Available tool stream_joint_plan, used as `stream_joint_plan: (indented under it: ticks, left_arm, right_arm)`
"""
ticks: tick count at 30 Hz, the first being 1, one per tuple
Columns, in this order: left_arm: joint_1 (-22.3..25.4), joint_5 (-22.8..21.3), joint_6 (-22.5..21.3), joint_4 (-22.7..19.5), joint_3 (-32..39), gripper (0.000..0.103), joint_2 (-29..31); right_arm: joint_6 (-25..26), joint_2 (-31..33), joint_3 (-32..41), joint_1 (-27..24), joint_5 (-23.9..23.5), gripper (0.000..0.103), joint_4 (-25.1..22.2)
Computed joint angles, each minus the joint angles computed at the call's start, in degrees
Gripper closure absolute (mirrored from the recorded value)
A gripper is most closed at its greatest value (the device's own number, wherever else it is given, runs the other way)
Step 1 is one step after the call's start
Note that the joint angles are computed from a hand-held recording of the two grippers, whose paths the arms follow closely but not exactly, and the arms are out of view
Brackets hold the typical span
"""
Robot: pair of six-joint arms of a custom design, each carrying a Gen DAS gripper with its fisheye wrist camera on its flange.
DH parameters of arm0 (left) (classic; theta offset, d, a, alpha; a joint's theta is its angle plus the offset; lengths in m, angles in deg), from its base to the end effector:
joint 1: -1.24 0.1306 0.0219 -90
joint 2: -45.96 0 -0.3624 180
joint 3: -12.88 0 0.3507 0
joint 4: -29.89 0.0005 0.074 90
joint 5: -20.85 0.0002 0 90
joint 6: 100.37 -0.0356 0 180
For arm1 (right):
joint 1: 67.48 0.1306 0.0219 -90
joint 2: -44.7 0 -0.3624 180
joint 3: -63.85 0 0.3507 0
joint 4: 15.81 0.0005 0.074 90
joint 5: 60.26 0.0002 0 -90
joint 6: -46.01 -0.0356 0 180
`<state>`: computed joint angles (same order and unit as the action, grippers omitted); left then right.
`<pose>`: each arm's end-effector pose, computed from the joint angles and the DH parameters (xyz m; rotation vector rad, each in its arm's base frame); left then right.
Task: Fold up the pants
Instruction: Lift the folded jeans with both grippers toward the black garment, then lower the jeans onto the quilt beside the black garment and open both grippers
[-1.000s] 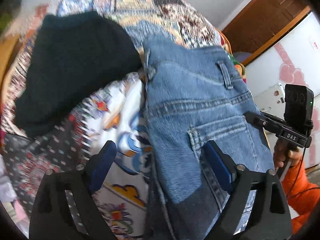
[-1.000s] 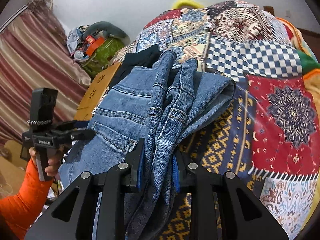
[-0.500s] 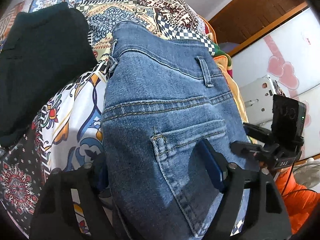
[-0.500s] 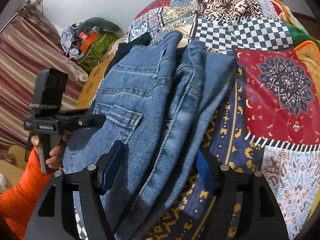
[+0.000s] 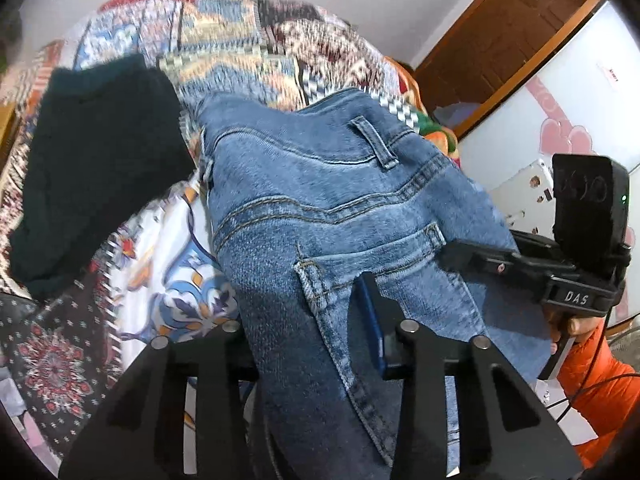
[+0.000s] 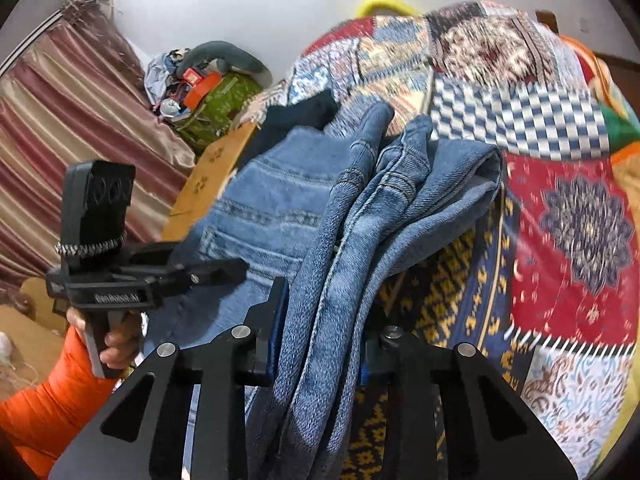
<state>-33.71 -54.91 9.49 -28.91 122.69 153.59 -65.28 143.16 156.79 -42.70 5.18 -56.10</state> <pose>0.4387 -0.3179 0.3986 0.4479 2.6232 -0.6619 0.4464 0.2218 0.3789 -0.2911 2.4432 0.8803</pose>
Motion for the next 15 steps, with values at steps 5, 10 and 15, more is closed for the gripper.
stream_joint_plan:
  ticks: [5,10,15]
  left_arm:
    - [1.9,-3.2,-0.8,1.5,0.0,0.067,-3.8]
    - [5.1,-8.3,-3.6,0.4,3.7,0.067,-5.4]
    - [10.5,-10.8,-5.9,0.5,7.1,0.067,-4.6]
  right_arm:
    - [2.9,1.5,6.5,1.8,2.0,0.078,-1.0]
    - [5.9,6.3,16.3,3.8,3.3,0.078,-2.2]
    - [8.8,16.5,32.4,5.6,3.5,0.078,-5.5]
